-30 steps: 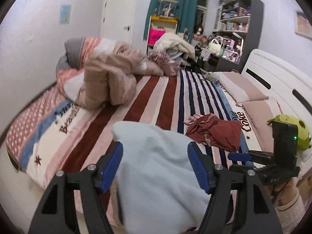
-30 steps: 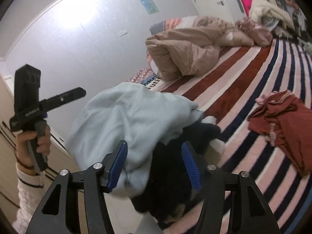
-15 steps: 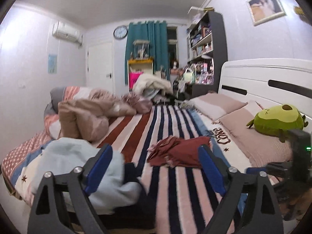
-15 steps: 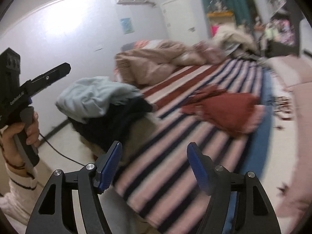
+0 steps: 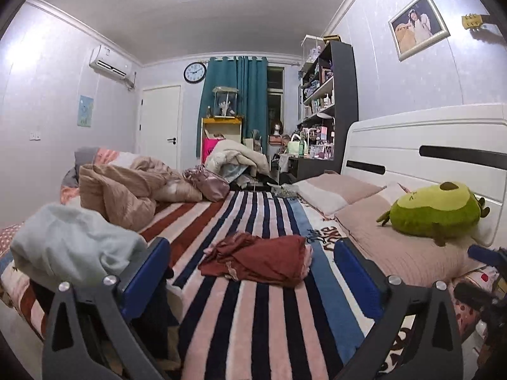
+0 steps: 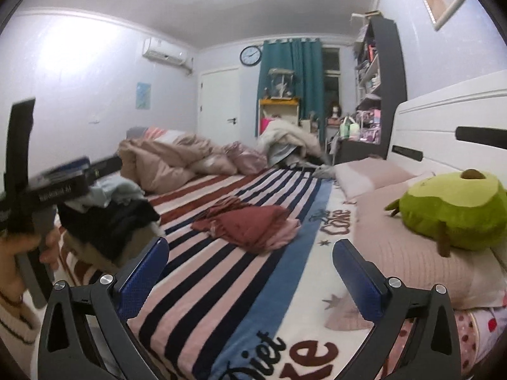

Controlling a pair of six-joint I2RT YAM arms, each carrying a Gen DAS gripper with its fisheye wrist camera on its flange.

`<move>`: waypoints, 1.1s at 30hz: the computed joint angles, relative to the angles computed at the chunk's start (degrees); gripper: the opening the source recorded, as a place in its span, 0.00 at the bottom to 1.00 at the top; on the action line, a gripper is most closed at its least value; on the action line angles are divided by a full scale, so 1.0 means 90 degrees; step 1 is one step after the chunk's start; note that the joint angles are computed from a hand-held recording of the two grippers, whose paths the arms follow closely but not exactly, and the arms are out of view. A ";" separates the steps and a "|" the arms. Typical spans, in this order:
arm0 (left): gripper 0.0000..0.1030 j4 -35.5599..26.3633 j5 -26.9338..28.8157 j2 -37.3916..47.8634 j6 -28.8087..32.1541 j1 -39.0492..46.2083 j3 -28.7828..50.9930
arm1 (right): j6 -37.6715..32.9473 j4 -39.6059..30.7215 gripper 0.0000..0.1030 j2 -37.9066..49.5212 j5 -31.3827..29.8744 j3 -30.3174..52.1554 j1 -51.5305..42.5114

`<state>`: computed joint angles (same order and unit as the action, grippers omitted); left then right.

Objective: Fold small clothes

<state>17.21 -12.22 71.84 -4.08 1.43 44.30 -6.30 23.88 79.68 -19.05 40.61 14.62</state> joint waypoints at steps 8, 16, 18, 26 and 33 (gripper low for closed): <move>0.99 -0.0006 -0.0428 -0.0229 0.0011 -0.0478 -0.0315 | 0.0189 0.0292 1.00 -0.0406 -0.0077 -0.0500 -0.0113; 0.99 -0.0062 -0.0631 -0.0419 0.0048 -0.0609 -0.0439 | 0.0315 0.0318 1.00 -0.0633 -0.0179 -0.0711 -0.0146; 0.99 -0.0096 -0.0708 -0.0491 0.0033 -0.0627 -0.0481 | 0.0328 0.0306 1.00 -0.0651 -0.0175 -0.0725 -0.0136; 0.99 -0.0205 -0.0875 -0.0590 0.0007 -0.0647 -0.0513 | 0.0390 0.0323 1.00 -0.0663 -0.0228 -0.0757 -0.0115; 0.99 -0.0211 -0.0898 -0.0576 0.0017 -0.0657 -0.0499 | 0.0386 0.0332 1.00 -0.0669 -0.0225 -0.0762 -0.0105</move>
